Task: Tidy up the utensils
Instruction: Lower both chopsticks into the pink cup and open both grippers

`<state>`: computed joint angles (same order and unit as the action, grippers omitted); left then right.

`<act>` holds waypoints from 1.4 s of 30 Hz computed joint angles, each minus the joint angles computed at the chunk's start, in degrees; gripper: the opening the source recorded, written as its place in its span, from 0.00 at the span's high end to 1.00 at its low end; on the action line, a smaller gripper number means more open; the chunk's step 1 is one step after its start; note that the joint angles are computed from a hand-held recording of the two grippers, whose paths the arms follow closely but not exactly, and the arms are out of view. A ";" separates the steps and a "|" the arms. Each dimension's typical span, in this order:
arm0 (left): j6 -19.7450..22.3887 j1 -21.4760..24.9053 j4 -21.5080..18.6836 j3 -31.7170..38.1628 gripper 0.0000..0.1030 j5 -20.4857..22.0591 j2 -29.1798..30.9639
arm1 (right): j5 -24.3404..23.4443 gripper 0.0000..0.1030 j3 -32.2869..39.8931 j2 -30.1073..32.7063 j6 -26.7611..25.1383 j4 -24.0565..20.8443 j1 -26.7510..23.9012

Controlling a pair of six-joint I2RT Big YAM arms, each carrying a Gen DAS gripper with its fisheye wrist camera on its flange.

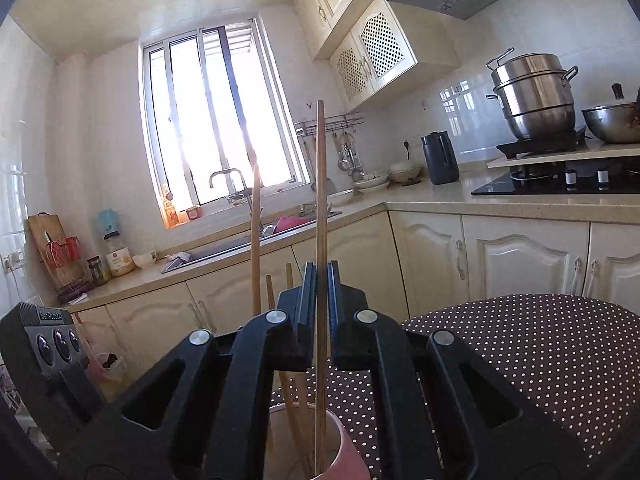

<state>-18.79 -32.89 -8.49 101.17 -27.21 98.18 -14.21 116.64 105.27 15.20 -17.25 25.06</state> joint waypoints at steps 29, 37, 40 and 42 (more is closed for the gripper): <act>-2.26 -3.57 -8.53 -7.07 0.95 -2.83 -4.87 | -0.50 0.93 -15.81 -8.92 -1.01 -3.62 0.88; -3.27 -4.81 -12.17 -6.74 0.70 -4.73 -5.99 | 1.10 0.82 -17.35 -10.93 0.15 -4.96 1.06; -3.42 -5.50 -13.78 -6.26 0.70 -5.69 -6.36 | 1.31 0.72 -19.09 -12.64 0.67 -4.01 0.82; -3.45 -6.06 -14.82 -5.76 0.70 -6.50 -6.49 | 1.11 0.72 -19.83 -13.61 0.56 -3.96 0.67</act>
<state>-22.24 -38.95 -23.32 95.41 -33.71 91.69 -13.10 96.81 91.67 15.76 -21.21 25.73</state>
